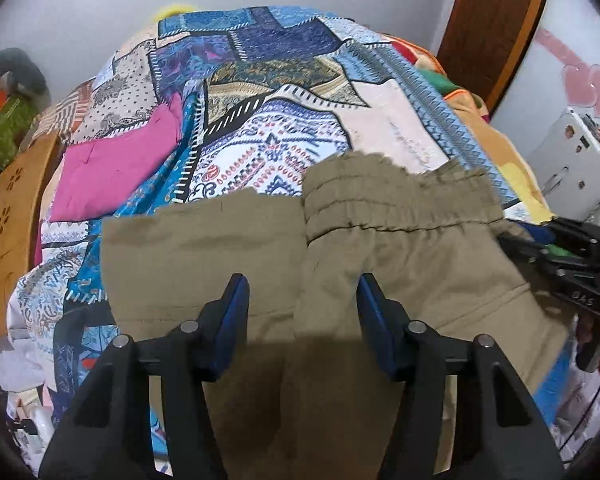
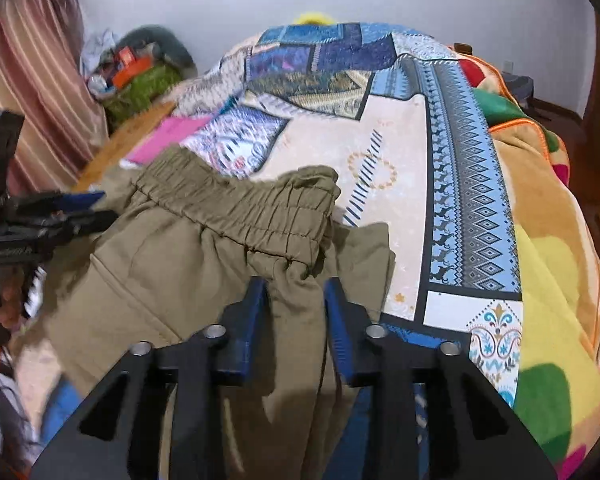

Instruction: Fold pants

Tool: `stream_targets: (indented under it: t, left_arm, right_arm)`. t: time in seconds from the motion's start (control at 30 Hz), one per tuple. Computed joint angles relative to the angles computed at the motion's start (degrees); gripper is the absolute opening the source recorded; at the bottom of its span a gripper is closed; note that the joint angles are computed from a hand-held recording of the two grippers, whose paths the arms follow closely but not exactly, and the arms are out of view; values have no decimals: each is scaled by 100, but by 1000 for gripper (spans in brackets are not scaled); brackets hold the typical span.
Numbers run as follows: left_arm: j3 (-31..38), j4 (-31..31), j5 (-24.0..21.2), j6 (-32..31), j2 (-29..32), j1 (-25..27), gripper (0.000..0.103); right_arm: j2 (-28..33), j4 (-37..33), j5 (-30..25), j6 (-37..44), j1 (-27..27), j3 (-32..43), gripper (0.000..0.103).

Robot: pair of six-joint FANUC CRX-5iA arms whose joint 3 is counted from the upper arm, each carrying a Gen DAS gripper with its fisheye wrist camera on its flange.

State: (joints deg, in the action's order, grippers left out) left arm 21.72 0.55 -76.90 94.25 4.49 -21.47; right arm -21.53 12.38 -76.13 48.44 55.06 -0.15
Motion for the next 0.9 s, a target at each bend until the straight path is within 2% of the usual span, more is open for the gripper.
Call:
stream_targets:
  t: [0.17,0.33,0.47,0.5,0.53,0.57,0.63,0.73,0.9]
  left_arm:
    - [-59,-303,83,-9,-58,-99,59]
    - [-99,-101,-56,-12,-264,159,59]
    - [-320,-75,-22,-39,-663,435,64]
    - [-325,-187,-91,-13,-733,471,65]
    - [-311,-323,-161,13,-771,476,69]
    - [-311,-477,-228,63,-810,472,71]
    - [-421,-431,-246,92,-875,565,74]
    - [-725,-57,-254,40,-939,759,74]
    - [-1114,332,-139,24,-905,817,75]
  right_arm:
    - [-97,357,8,-33,163,-240,23]
    - [-24,304,-195,96,114,-53,23]
    - [-81,251,-443,61,105,146,26]
    - [-109,279,-511,1,128,172,27]
    - [-147,267,-572,-72,129,201,37]
    - [-185,242,-601,-155,132,215,52]
    - [-325,300,-545,-419,205,129,63]
    - [-389,327,-586,-597,335,46,63]
    - [-381,-99,-537,-713,166,-106,64]
